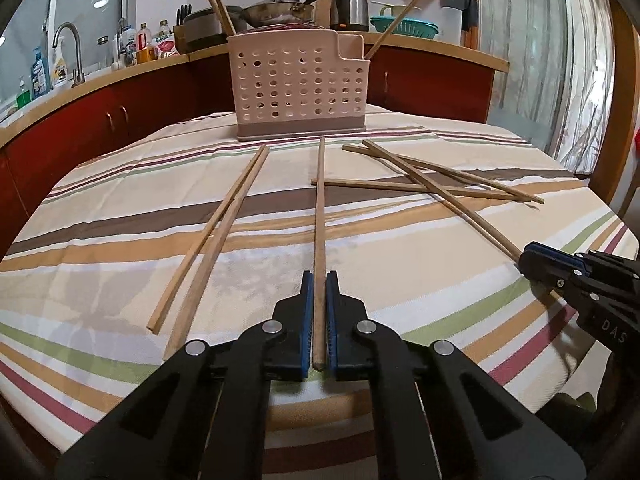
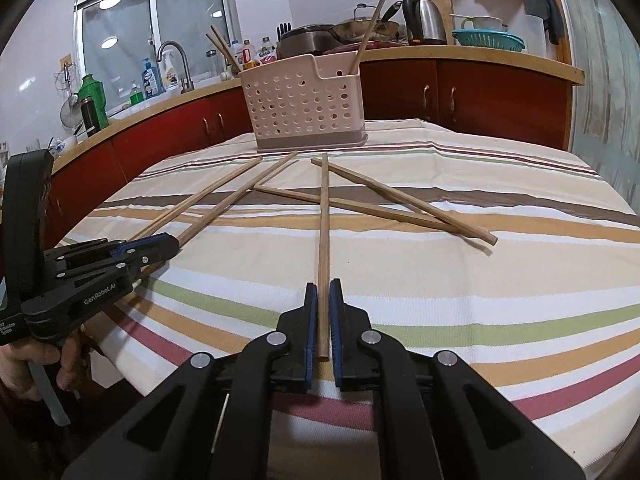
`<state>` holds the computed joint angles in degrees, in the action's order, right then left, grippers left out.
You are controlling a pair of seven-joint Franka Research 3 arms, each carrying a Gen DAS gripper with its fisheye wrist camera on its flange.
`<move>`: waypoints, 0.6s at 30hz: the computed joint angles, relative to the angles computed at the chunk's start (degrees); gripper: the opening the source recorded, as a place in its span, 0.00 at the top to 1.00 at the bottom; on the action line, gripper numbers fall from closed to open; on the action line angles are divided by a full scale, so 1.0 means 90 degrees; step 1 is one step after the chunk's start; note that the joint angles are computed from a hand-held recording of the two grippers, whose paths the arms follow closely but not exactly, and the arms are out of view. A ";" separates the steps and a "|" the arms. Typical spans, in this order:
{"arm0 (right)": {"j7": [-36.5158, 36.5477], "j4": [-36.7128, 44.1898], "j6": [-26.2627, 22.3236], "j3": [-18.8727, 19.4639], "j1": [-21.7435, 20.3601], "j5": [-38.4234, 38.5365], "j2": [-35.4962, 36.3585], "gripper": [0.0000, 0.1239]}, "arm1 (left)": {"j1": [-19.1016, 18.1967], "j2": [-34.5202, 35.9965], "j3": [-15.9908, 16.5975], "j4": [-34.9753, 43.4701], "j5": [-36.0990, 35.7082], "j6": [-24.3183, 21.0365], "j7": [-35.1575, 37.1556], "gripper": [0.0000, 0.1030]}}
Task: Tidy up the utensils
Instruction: 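Close the right tool on a chopstick while the left tool grasps another, then lift both chopsticks upright and carry them above the beige caddy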
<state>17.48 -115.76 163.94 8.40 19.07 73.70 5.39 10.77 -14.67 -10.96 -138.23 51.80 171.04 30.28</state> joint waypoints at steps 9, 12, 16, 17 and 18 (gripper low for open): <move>-0.0967 0.0008 0.0114 -0.0067 0.0062 0.1018 -0.0408 0.94 | 0.0513 -0.0568 -0.0292 -0.0070 0.0755 0.0234 -0.0781 0.93; -0.1137 0.0061 0.0085 -0.0133 0.0094 0.1237 -0.0511 0.94 | 0.0721 -0.0754 -0.0412 -0.0054 0.0970 0.0347 -0.1068 0.94; -0.1386 0.0125 0.0054 -0.0208 0.0120 0.1562 -0.0666 0.94 | 0.1027 -0.0943 -0.0627 0.0047 0.1335 0.0491 -0.1495 0.94; -0.1441 0.0142 0.0053 -0.0221 0.0129 0.1629 -0.0690 0.94 | 0.1107 -0.1001 -0.0680 0.0078 0.1432 0.0528 -0.1614 0.94; -0.1489 0.0160 0.0053 -0.0233 0.0137 0.1685 -0.0720 0.94 | 0.1179 -0.1051 -0.0722 0.0110 0.1519 0.0566 -0.1721 0.94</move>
<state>4.08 -114.31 164.41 6.31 20.30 88.86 -1.09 21.38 -24.13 -17.46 -137.24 65.47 176.13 14.79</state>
